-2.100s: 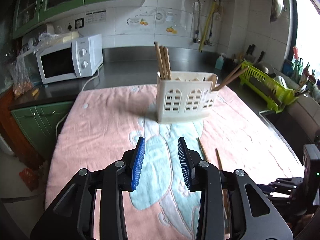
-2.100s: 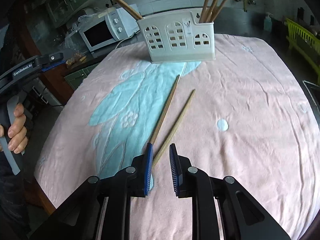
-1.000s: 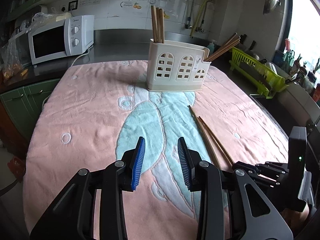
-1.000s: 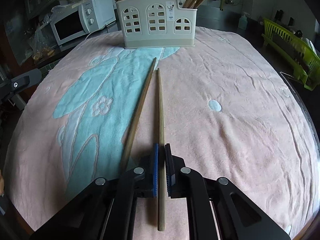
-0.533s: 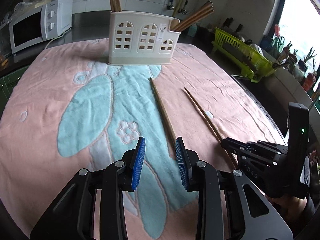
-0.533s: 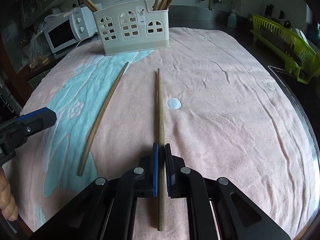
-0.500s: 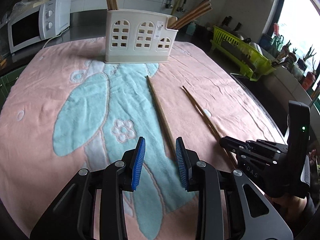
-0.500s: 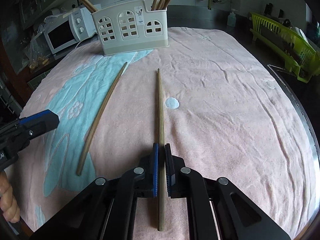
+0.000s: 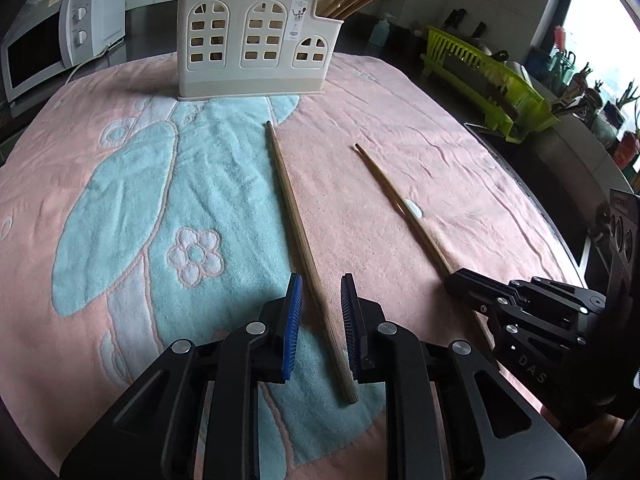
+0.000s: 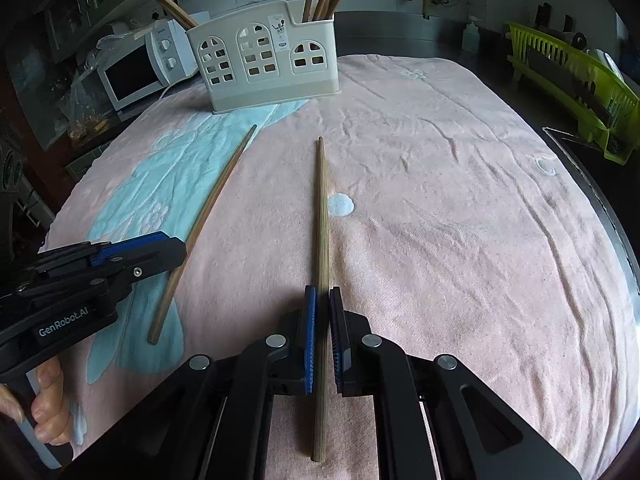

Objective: Organize utensils
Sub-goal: 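Close the right tool on one wooden chopstick while the left tool grasps the other, then lift both held chopsticks off the towel toward the white holder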

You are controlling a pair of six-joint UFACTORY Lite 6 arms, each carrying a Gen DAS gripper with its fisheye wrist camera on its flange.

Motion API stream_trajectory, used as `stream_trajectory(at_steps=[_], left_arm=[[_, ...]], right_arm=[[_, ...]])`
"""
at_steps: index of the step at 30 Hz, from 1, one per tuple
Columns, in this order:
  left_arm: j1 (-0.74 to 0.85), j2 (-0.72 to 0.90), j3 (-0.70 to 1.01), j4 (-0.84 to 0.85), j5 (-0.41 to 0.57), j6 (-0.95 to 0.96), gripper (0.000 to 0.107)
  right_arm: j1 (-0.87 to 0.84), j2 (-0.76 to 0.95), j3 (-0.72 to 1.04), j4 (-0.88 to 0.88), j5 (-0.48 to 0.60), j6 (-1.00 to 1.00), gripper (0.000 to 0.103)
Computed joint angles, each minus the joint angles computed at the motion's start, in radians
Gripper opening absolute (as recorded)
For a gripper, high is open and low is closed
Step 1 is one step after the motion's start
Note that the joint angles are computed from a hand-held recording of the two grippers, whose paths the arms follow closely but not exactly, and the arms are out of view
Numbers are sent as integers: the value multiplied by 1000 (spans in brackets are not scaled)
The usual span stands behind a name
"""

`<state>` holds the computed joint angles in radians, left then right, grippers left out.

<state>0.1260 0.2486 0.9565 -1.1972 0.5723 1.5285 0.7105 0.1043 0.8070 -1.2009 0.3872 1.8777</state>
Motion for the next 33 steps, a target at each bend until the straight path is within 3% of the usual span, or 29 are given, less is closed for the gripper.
stream_trajectory(at_steps=[16,18,22,33], left_arm=[[-68,9,-21,-64,-115,37,17],[-77,0,-30,-68,-146,40,9],[-69,12,-10,-25,-129,-11,8],[-11,-34,5,46,-27,-47,5]], right_arm=[[17,-32,-41,-34,-11,31,15],[24,-33,-45,-44,-4,39,15],[19,-43,-60,-65,-5,69,7],[49,-123,-87,-77,46,65,6]])
